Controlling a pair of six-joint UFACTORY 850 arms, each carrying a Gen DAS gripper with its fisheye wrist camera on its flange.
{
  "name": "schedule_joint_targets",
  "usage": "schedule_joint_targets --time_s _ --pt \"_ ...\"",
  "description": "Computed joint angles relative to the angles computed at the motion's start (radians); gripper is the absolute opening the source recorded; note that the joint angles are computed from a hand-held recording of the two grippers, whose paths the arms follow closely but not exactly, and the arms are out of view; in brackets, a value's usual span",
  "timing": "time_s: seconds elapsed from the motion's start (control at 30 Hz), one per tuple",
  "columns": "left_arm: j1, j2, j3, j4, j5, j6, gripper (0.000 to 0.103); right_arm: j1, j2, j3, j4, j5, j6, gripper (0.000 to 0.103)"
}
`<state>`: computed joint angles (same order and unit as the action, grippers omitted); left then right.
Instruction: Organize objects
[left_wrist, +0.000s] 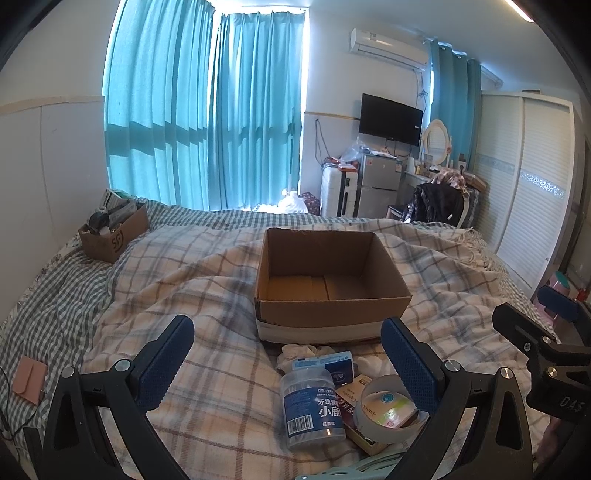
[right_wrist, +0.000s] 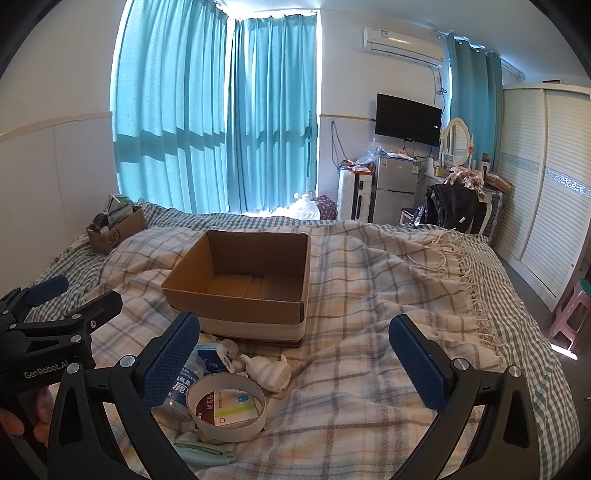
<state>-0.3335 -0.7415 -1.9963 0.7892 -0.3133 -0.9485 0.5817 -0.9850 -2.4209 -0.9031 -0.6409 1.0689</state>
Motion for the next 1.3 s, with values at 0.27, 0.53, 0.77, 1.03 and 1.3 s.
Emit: schedule_joint_targets --time_s 0.27,0.53,0.77,1.03,1.3 --pt "0.001 -0.004 -0.005 -0.034 -0.001 0.035 0.103 0.001 0.008 0.012 -0.013 0.007 0.008 0.103" --pt "0.002 -0.05 -0.057 -0.213 -0.047 0.209 0.103 -0.006 0.003 0.012 0.023 0.011 -0.022 0.103" --pt "-0.004 -0.145 -0.161 -0.378 -0.157 0.389 0.102 -0.021 -0.025 -0.014 0.095 0.002 -0.074 0.103" --pt "0.012 -0.333 -0.417 -0.59 -0.41 0.56 0.094 -0.04 -0.081 -0.082 0.235 -0.01 -0.189 0.103" --pt "0.011 -0.426 -0.55 -0.752 -0.504 0.759 0.07 -0.044 -0.148 -0.188 0.317 -0.057 -0.274 0.103"
